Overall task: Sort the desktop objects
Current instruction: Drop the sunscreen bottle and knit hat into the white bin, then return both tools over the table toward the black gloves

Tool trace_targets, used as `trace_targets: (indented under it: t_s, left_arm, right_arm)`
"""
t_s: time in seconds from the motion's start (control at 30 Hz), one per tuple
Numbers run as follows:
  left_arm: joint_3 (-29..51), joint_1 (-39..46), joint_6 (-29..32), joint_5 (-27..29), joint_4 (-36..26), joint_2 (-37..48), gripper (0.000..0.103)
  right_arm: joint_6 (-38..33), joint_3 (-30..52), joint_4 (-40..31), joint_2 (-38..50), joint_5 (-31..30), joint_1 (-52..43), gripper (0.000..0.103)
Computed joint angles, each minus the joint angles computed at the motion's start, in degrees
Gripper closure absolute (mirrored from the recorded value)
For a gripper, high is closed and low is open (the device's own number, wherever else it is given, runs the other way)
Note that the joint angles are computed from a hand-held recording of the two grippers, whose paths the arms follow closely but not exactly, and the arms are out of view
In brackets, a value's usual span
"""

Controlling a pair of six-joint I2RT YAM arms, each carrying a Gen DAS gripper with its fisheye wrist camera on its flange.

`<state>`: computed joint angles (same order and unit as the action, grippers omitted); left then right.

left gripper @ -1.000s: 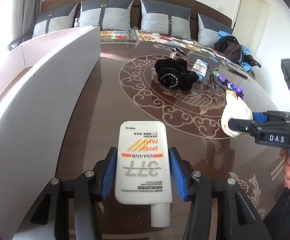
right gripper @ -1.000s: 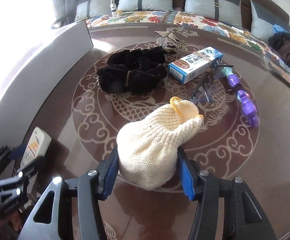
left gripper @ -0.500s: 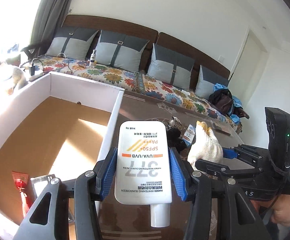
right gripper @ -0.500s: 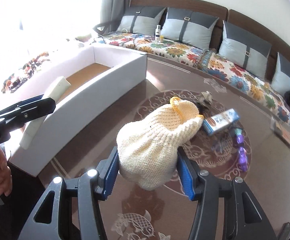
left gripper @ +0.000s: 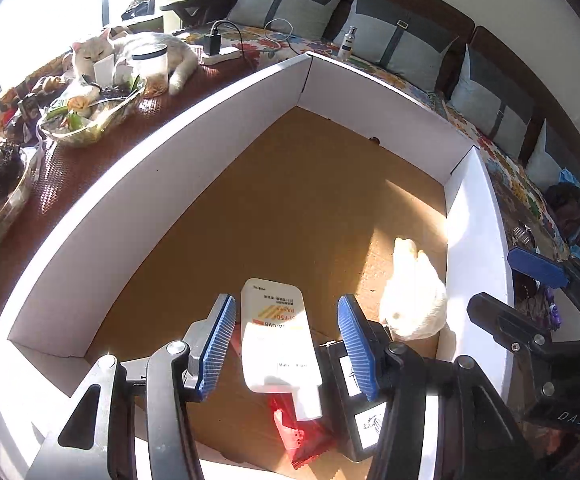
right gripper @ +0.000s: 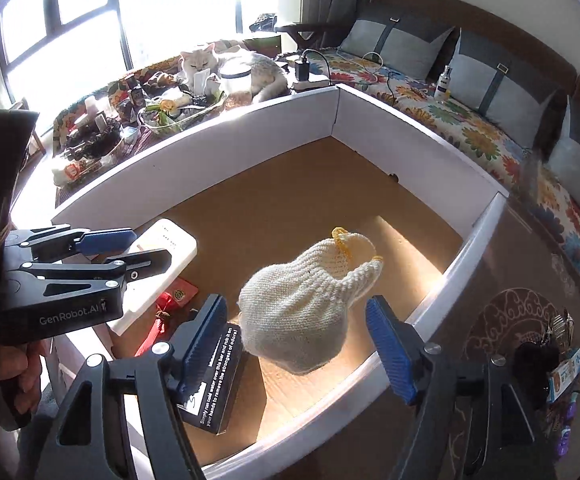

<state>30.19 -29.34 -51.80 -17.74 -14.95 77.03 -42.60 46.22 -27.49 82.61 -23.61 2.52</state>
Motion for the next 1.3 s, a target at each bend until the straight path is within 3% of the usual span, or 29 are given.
trace_targets:
  t_s: [0.03, 0.1, 0.2, 0.33, 0.53, 0.6, 0.73, 0.93, 1.1, 1.3]
  left_arm:
    - [-0.5, -0.8, -1.1, -0.9, 0.6, 0.0, 0.034]
    - [-1.8, -3.3, -3.5, -3.3, 0.8, -1.9, 0.03]
    - [-0.3, -7.3, -6.1, -6.0, 0.7, -1.0, 0.03]
    - [6.4, -14.8, -7.9, -10.4, -2.4, 2.4, 0.03]
    - [21.0, -27.5, -5.9, -17.1, -4.6, 12.1, 0.029]
    - [26.2, -30.7, -4.4, -16.5, -2.9, 17.1, 0.026]
    - [36.8, -34.2, -1.4, -9.6, 1.4, 30.6, 0.021]
    - [54.7, -36.7, -0.2, -5.5, -4.6, 50.2, 0.021]
    - [59.2, -36.8, -0.4, -5.6, -7.8, 55.4, 0.021]
    - [59.8, -35.5, -1.3, -5.8, -9.6, 57.2, 0.021]
  right_arm:
    - [0.4, 0.1, 0.3, 0.6, 0.0, -0.3, 0.025]
    - [-0.1, 0.3, -0.1, 0.9, -1.5, -2.3, 0.023]
    - [-4.5, -0.2, -1.0, -0.5, -4.7, -7.6, 0.016]
    - [-13.8, -1.5, -0.8, -1.2, -8.5, -17.9, 0.014]
    - [-27.9, 2.8, 0.6, 9.5, -13.9, -38.9, 0.011]
    - [-30.3, 6.6, 1.5, 15.7, -13.4, -45.0, 0.01]
    - [-30.0, 18.3, 2.3, 30.1, -9.9, -54.4, 0.01]
    - [-28.3, 34.5, 0.1, 44.2, -8.5, -63.3, 0.01]
    - [-29.6, 41.6, -2.8, 49.3, -9.0, -65.9, 0.01]
    - [-28.1, 44.2, -4.8, 52.1, -9.4, -66.0, 0.01]
